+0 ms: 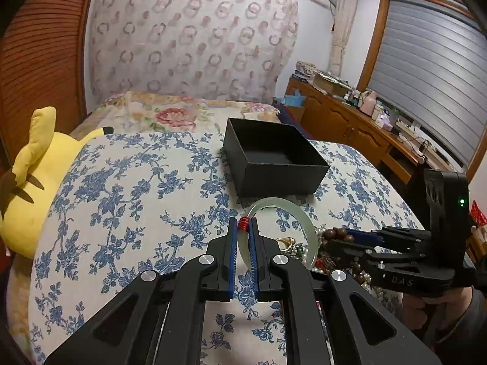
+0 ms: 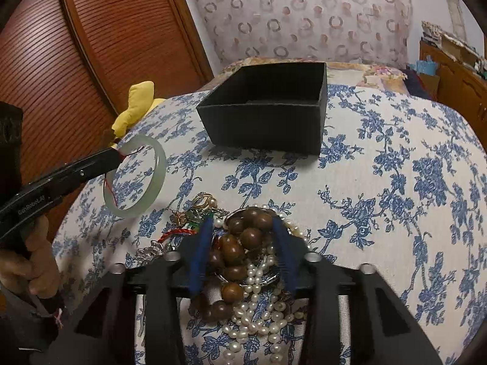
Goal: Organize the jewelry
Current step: 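Lift the jade bangle with the left gripper while the right gripper grasps the brown bead bracelet, then lower the bangle and bead bracelet into the black box and open both grippers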
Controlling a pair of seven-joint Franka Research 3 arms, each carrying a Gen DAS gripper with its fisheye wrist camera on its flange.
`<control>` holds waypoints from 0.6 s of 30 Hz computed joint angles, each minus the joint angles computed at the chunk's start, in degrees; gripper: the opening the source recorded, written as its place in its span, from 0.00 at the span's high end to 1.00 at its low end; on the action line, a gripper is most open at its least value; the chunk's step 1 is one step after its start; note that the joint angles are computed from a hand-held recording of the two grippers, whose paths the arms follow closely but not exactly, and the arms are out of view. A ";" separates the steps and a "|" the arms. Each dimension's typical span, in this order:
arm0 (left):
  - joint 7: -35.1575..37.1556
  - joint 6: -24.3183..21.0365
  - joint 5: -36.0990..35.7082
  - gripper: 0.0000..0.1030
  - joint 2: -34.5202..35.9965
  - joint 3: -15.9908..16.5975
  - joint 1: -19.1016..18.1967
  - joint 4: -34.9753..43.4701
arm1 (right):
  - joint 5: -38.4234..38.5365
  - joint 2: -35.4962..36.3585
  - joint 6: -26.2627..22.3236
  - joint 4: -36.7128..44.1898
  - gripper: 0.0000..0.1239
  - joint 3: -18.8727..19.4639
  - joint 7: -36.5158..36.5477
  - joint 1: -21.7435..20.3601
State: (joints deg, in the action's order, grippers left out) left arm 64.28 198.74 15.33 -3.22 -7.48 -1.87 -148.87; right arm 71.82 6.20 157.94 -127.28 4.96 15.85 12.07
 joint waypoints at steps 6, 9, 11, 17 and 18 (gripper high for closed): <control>0.95 0.50 -1.00 0.94 -0.24 -0.32 0.21 -0.44 | 1.87 -2.75 -0.36 -1.30 0.88 -0.23 -4.86 0.02; 1.52 0.54 -1.87 0.94 -0.49 -0.55 0.21 -0.40 | 3.37 -5.07 -0.96 -1.85 0.88 -0.93 -7.14 0.27; 1.54 0.51 -2.01 0.94 -0.71 -0.56 0.16 -0.24 | 4.97 -6.90 -1.38 -2.17 0.88 -1.51 -9.31 0.47; 5.96 -0.05 -7.33 0.94 -0.89 -2.60 0.43 1.13 | 8.25 -10.24 -2.11 -1.48 0.88 -3.21 -13.60 1.20; 6.54 -0.26 -7.89 0.94 -0.66 -2.76 0.40 1.70 | 8.54 -10.28 -2.17 -1.05 0.88 -3.41 -14.06 1.26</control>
State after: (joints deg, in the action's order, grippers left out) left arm 70.82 198.48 7.44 -3.88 -10.24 -1.47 -147.17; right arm 80.37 -4.09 155.77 -128.33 1.55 1.79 13.33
